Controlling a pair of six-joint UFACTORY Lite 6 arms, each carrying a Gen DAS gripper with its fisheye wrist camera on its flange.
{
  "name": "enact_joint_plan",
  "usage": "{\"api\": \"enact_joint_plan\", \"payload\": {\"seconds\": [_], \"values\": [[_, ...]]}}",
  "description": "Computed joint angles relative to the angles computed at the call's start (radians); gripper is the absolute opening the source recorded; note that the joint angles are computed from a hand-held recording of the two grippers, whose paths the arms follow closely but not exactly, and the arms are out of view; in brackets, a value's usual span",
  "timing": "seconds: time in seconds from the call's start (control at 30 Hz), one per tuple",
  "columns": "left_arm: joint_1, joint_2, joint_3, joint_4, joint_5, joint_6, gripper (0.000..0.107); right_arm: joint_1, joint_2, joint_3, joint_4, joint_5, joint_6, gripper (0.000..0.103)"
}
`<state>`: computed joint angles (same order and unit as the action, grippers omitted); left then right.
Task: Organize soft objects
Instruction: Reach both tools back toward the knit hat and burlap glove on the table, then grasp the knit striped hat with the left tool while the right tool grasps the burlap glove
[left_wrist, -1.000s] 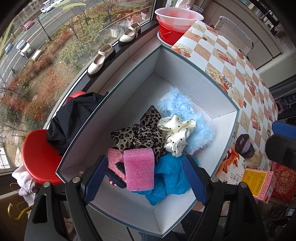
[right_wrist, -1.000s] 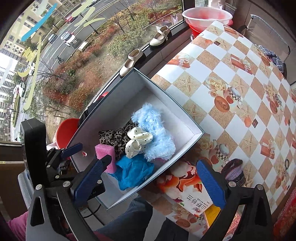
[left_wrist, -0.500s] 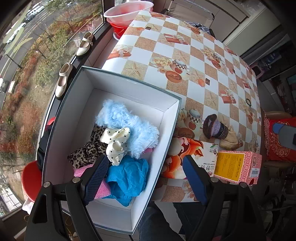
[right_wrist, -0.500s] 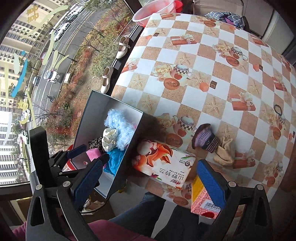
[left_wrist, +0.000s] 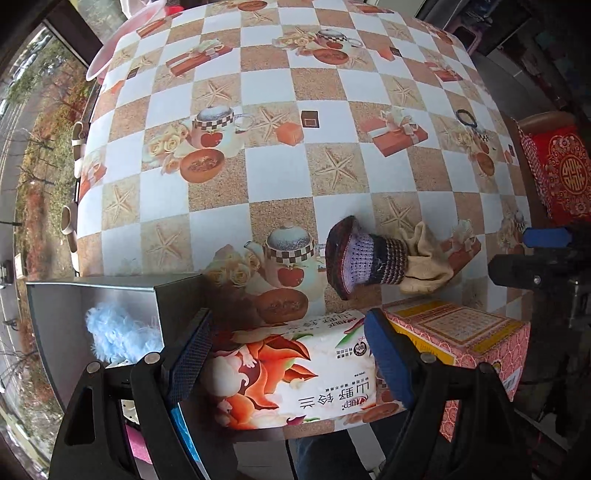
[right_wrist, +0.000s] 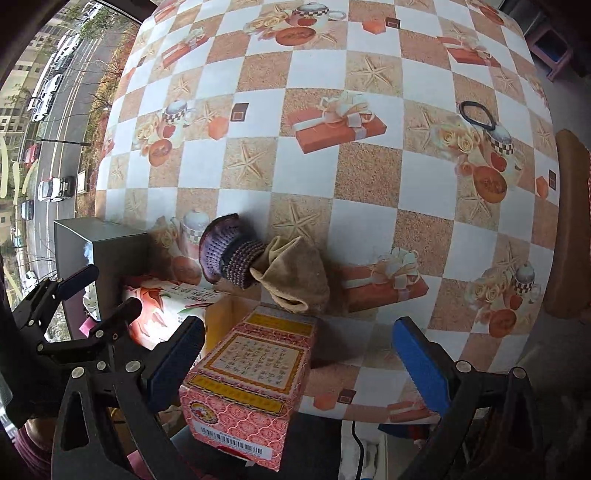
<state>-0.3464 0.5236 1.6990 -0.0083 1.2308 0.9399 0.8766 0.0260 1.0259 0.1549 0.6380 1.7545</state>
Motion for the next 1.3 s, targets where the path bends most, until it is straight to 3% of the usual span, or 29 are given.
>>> {"api": "enact_joint_plan", "payload": {"seconds": [0.23,0.37,0.43,0.5,0.57,0.73,0.93,1.0,1.1,1.2,1.3], "values": [[-0.121,0.079,-0.109,0.090,-0.132,-0.143,0.085,-0.059,0.076,-0.228,0.553,-0.340,-0.655,0.102],[-0.166,0.120,-0.142,0.155,-0.185,-0.235,0.085,-0.087,0.198,-0.217,0.888,-0.345,-1.074,0.102],[-0.186,0.134,-0.149,0.172,-0.202,-0.269,0.085,-0.103,0.239,-0.217,0.944,-0.332,-1.166,0.102],[-0.203,0.156,-0.139,0.189,-0.211,-0.309,0.088,-0.098,0.246,-0.220,0.868,-0.349,-1.091,0.102],[-0.212,0.177,-0.126,0.215,-0.243,-0.357,0.103,-0.096,0.234,-0.234,0.668,-0.342,-0.886,0.102],[-0.193,0.239,-0.032,0.179,-0.222,-0.354,0.103,-0.073,0.092,-0.396,0.323,-0.311,-0.401,0.102],[-0.138,0.288,0.195,0.041,-0.014,-0.235,0.103,0.071,-0.223,-0.616,-0.029,-0.241,0.227,0.102],[-0.134,0.273,0.198,0.016,0.018,-0.207,0.103,0.142,-0.312,-0.630,-0.155,-0.191,0.436,0.102],[-0.159,0.214,0.093,0.023,-0.029,-0.191,0.103,0.235,-0.356,-0.599,-0.370,-0.161,0.731,0.102],[-0.206,0.192,-0.015,0.060,-0.098,-0.233,0.103,0.213,-0.271,-0.549,-0.433,-0.221,0.734,0.102],[-0.235,0.217,-0.063,0.103,-0.143,-0.291,0.103,0.102,-0.134,-0.491,-0.258,-0.287,0.457,0.102]]}}
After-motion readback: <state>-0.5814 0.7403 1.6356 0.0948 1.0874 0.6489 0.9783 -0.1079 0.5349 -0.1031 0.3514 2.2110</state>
